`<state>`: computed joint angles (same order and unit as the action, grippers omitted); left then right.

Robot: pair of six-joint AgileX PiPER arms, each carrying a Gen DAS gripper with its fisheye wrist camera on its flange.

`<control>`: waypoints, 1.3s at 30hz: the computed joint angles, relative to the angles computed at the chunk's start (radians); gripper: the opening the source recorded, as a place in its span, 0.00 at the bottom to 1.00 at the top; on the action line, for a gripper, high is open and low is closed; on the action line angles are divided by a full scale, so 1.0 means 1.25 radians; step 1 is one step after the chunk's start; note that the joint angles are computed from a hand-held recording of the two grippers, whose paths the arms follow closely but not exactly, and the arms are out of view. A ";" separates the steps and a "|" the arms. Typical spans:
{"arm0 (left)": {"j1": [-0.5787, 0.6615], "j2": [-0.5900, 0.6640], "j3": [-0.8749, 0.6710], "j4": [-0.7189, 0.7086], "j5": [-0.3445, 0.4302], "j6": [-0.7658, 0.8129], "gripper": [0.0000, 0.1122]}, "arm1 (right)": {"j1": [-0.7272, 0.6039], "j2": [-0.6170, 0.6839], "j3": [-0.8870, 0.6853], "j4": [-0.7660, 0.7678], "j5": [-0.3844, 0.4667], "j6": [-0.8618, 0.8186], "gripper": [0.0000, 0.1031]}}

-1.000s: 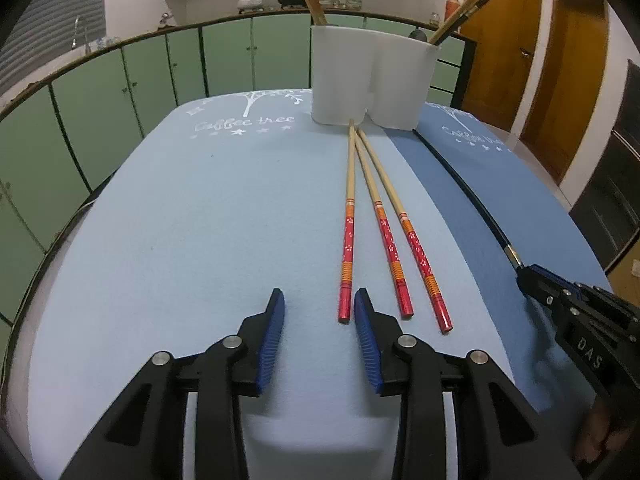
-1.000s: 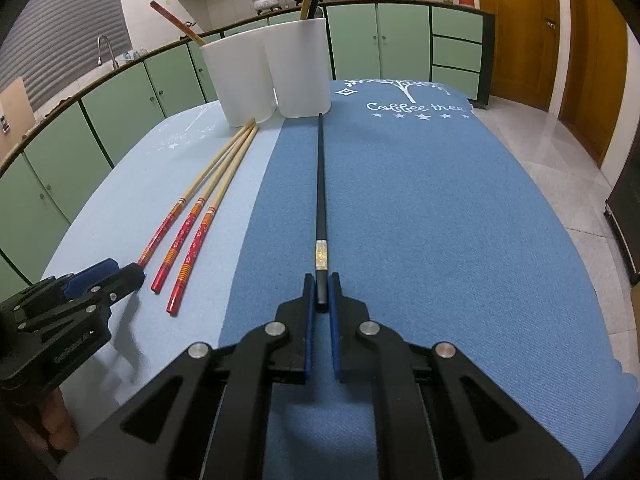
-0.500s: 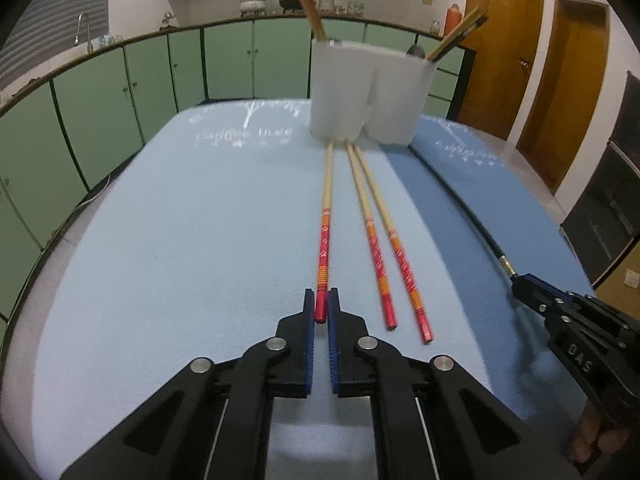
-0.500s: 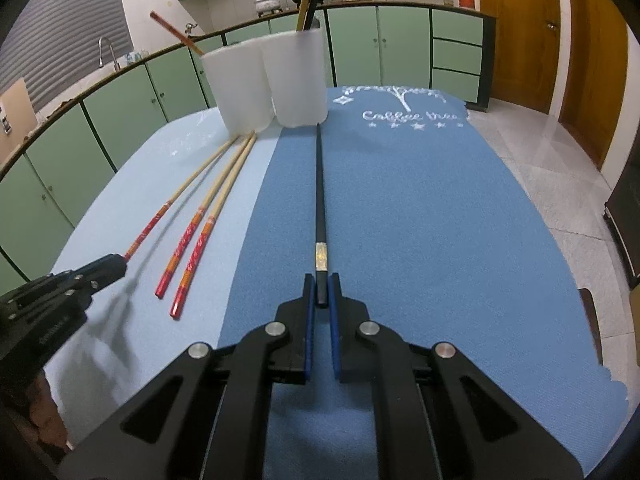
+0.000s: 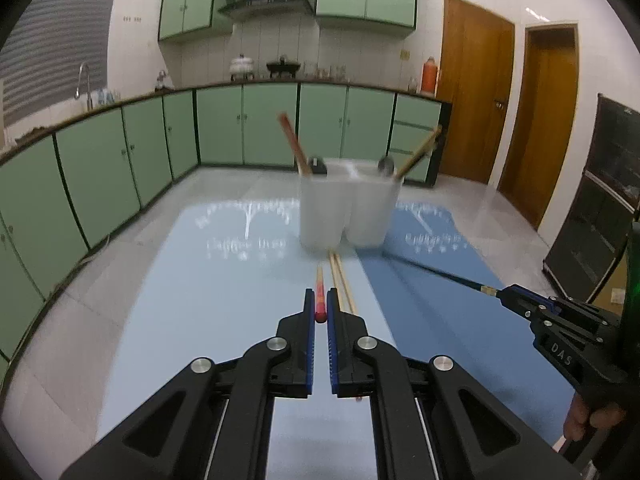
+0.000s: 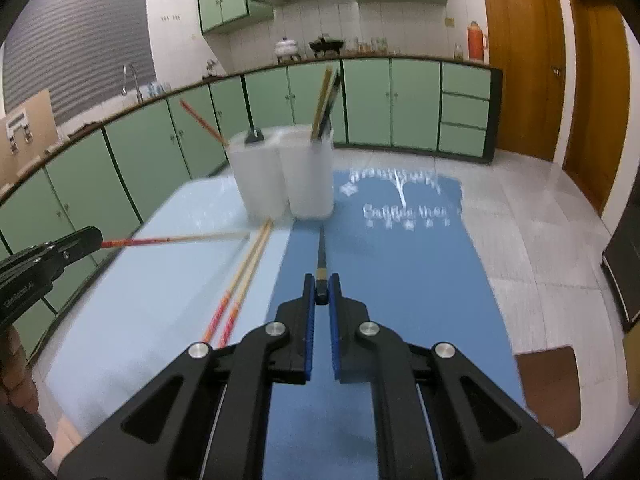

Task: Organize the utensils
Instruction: 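Lift both held chopsticks and carry them over the white holder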

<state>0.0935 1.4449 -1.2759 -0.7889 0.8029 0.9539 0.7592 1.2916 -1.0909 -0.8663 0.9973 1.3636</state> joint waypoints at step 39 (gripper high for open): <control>-0.090 0.236 -0.628 0.031 0.143 -0.172 0.05 | -0.370 0.289 -0.890 0.534 0.105 -0.802 0.06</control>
